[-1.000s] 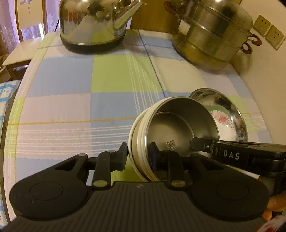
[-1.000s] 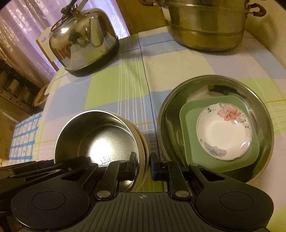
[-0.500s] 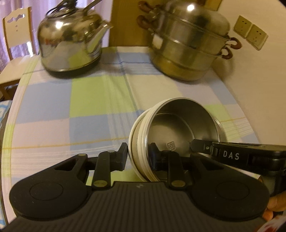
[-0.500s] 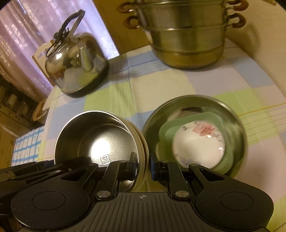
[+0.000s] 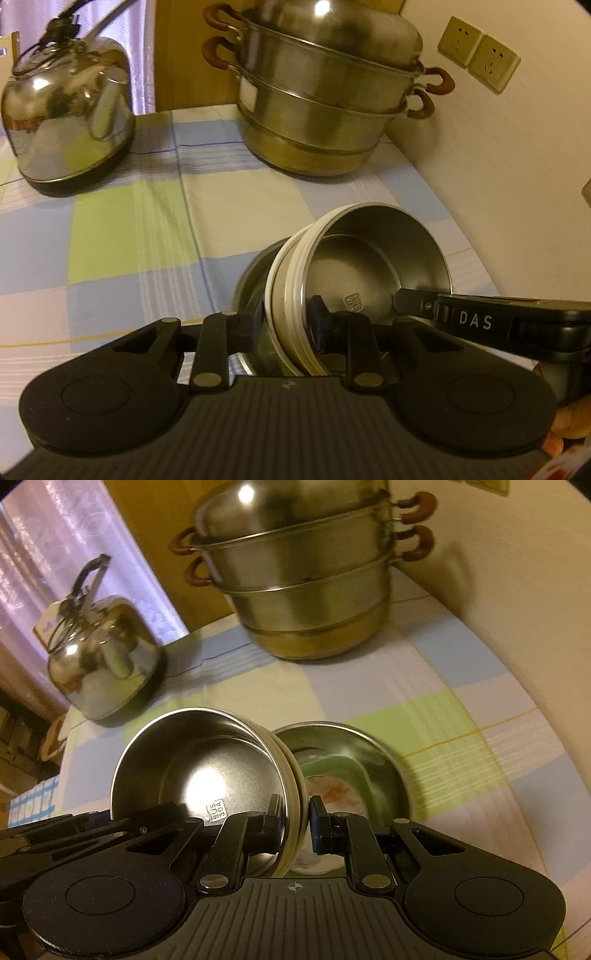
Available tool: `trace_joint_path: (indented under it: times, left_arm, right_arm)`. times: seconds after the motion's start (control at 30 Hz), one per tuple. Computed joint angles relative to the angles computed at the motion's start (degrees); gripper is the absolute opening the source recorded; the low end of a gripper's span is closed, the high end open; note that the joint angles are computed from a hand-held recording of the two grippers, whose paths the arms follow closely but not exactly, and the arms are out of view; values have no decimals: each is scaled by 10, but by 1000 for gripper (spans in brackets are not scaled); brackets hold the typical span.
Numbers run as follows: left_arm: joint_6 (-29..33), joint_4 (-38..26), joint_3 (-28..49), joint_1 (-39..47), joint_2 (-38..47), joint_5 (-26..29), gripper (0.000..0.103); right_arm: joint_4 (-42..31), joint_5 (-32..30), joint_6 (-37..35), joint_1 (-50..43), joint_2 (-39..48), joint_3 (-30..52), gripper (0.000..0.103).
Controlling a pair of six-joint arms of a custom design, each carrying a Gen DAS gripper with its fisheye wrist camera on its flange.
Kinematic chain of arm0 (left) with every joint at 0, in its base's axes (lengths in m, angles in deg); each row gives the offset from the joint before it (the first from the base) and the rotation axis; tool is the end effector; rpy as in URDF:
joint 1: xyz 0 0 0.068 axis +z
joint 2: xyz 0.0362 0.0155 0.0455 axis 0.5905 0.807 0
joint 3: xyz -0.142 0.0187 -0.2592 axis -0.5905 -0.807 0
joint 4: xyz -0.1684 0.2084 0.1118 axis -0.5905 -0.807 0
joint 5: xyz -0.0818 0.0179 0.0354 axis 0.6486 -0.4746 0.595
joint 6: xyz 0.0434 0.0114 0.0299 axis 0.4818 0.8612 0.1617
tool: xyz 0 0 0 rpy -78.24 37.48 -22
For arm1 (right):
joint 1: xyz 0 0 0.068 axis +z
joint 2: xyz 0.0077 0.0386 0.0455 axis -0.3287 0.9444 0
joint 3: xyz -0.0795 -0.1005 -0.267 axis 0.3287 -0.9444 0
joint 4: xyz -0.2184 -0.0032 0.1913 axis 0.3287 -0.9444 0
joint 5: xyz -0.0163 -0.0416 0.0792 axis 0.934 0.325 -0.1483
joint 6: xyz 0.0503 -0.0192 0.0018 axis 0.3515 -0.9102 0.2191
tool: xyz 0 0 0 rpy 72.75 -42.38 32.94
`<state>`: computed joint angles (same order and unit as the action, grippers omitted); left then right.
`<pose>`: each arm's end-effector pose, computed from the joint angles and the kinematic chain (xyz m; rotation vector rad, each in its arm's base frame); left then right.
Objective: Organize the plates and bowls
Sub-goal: 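Lift the bowl stack and carry it over the steel basin, then lower the bowl stack onto the green plate and open both grippers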
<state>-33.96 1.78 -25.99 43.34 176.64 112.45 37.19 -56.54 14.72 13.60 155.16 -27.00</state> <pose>0.3539 0.0243 0.0772 0.8643 2.4498 -0.5791 0.2201 0.1269 0.1062 0.8644 2.4220 0.1620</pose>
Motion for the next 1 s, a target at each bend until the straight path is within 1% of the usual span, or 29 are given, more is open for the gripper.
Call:
trace_joint_path:
  times: [0.17,0.4,0.6,1.0]
  left_arm:
    - [-13,4,0,-26,18,-17,24]
    - [-34,20,3,-51,50,-40,24]
    - [-48,30,8,-65,70,-54,23]
    - [-67,26,34,-83,105,-76,24]
  right_arm:
    - [17,-26,-15,-34,0,-25,15]
    - [56,-55,-29,-65,32,-47,14]
    - [79,-75,-48,-89,62,-48,14]
    - [112,-115,-74,-128,105,-46,14]
